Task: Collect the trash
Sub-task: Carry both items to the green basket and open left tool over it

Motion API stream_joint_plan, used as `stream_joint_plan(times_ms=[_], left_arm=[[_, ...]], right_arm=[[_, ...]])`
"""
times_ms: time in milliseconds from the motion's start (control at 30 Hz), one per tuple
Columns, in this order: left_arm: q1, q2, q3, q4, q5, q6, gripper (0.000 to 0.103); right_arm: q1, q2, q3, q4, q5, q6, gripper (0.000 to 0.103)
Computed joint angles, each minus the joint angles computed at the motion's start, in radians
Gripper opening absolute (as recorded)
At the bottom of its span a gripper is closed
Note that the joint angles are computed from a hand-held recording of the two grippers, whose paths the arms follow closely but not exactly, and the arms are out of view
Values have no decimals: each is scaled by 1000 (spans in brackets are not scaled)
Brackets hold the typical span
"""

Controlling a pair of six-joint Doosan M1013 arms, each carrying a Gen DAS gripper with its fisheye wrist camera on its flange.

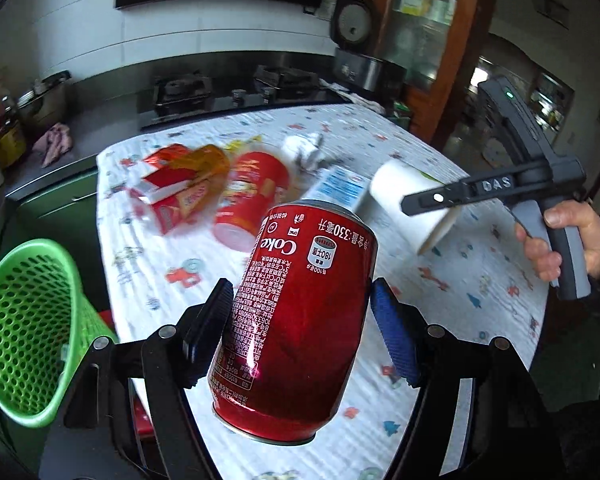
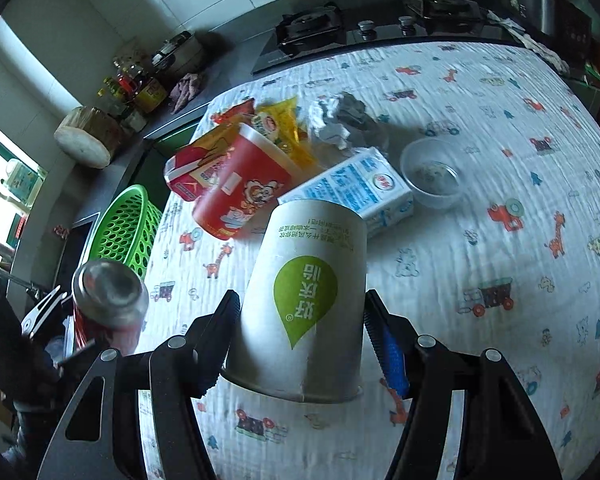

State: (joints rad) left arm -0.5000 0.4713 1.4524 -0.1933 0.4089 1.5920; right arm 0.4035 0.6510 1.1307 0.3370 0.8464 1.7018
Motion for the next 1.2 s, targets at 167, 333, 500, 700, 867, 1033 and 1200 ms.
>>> stream_joint_plan(times_ms=[167,333,500,700,867,1033,1200], left_arm=[[64,-34,40,267,-32,-351,70],[131,-28,34,430,8,-571,70],[189,18,-10,419,85,-616,70],[234,85,-57,336,142,-644,70],[252,116,-65,234,142,-616,71],[259,119,-55,194,133,-602,73],[263,88,-13,239,104,-656,76]], right_arm=[[30,46,-96,24,40,-58,61],[65,109,-220,37,98,-94,61],[101,176,-353,36,160,-113,61],[129,242,-477,12,232,-106,61],[144,290,-567,-6,293,-102,61],[154,342,-662,-11,345,-100,61],[164,421,-813,-4,421,-100,62]])
